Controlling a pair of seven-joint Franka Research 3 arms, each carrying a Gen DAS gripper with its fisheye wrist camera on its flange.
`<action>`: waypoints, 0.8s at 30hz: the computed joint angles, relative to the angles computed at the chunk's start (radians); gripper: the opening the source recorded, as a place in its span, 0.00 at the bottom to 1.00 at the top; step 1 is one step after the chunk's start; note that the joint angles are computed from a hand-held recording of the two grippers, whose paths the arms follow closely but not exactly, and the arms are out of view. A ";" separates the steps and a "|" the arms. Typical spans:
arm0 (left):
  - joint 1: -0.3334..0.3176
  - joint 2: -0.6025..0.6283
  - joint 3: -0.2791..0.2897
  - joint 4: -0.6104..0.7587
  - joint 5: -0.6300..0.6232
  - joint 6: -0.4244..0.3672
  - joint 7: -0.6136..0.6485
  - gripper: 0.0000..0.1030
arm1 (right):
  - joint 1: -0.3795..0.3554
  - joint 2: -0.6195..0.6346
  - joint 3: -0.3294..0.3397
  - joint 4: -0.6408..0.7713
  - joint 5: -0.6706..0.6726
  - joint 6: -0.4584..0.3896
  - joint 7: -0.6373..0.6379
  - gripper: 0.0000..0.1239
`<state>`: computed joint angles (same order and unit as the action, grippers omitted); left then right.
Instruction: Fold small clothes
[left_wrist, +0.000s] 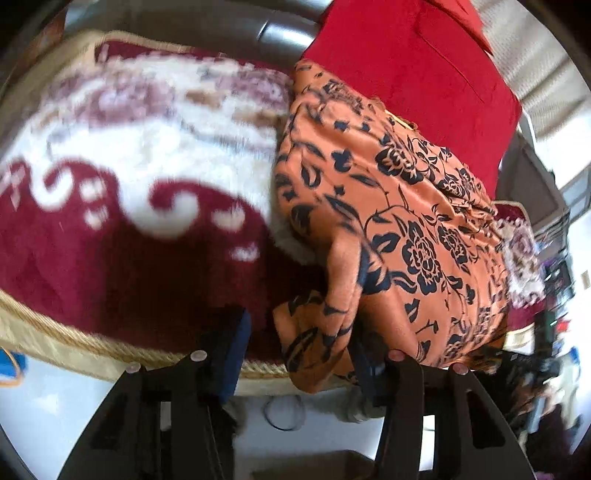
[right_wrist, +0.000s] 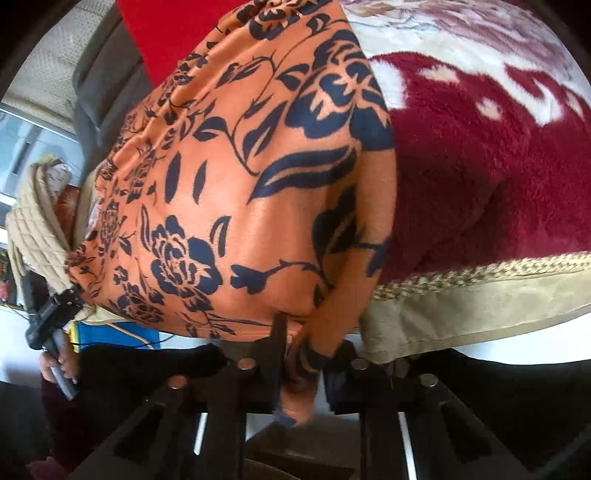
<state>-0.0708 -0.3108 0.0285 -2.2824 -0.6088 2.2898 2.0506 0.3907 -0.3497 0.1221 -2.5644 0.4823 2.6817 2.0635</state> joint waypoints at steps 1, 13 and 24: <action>0.001 -0.004 -0.006 0.003 0.015 0.012 0.006 0.52 | -0.002 -0.014 -0.003 0.000 -0.004 -0.011 -0.002 0.09; -0.043 0.053 -0.036 0.065 0.058 0.012 0.117 0.07 | 0.093 -0.083 -0.080 0.081 0.217 0.056 -0.248 0.08; 0.017 0.147 -0.006 0.309 -0.174 -0.168 0.124 0.07 | -0.012 -0.029 -0.062 0.209 0.143 0.088 -0.246 0.08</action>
<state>-0.0538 -0.1642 0.0225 -1.9734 -0.7824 2.1223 2.1747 0.3791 -0.3786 0.0596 -2.3551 0.6248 2.7698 1.8175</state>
